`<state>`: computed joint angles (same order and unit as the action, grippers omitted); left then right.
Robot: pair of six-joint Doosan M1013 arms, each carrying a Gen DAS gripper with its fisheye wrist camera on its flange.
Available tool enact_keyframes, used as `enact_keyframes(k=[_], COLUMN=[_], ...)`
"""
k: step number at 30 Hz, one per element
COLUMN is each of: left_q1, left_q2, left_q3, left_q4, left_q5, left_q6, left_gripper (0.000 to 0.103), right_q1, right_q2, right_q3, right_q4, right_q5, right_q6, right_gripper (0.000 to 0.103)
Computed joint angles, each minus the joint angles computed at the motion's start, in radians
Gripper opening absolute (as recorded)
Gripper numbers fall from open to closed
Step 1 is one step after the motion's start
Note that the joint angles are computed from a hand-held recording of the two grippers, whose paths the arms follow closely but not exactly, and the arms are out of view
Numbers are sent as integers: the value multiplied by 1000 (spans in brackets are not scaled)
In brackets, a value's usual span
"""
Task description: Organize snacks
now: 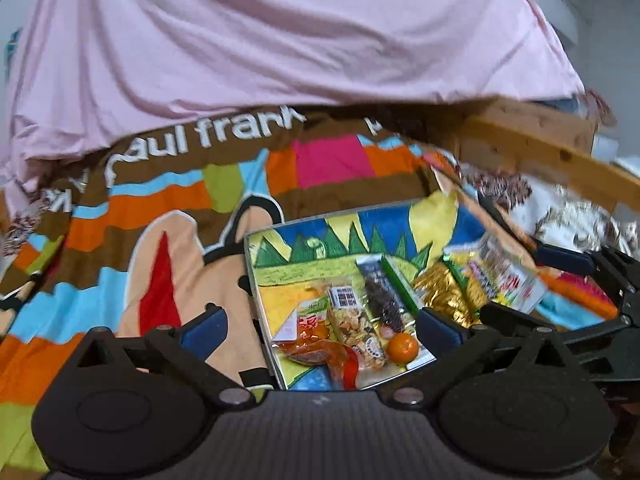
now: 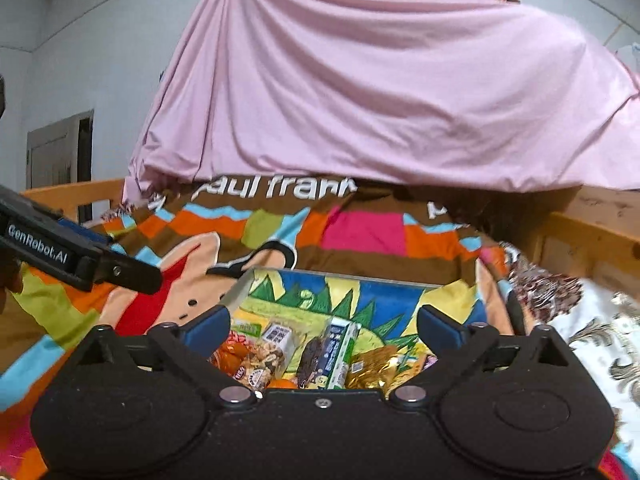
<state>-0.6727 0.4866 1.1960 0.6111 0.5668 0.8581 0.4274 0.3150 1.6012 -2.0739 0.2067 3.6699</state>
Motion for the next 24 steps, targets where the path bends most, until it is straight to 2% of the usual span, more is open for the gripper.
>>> enact_keyframes(k=[5,10,15,24], left_q1=[-41,-76,-120,-196], left_q2=[-43,-82,-117,-162], left_q3=[53,108,162,251], left_q4=[182,311,460,623], left_q5=[30,67,126,239], left_q6=[-217,-399,-591,-825], left_gripper=[102,103,103,103], right_q1=[4,10,20,49], right_q2=[-53,-106,-149,-220], right_q3=[39,90,135,222], right_q4=[-23,-55,26,94], right_q5=[9,18,20,68], right_q6=[61,123,68,15], right_gripper=[102,102,102,102])
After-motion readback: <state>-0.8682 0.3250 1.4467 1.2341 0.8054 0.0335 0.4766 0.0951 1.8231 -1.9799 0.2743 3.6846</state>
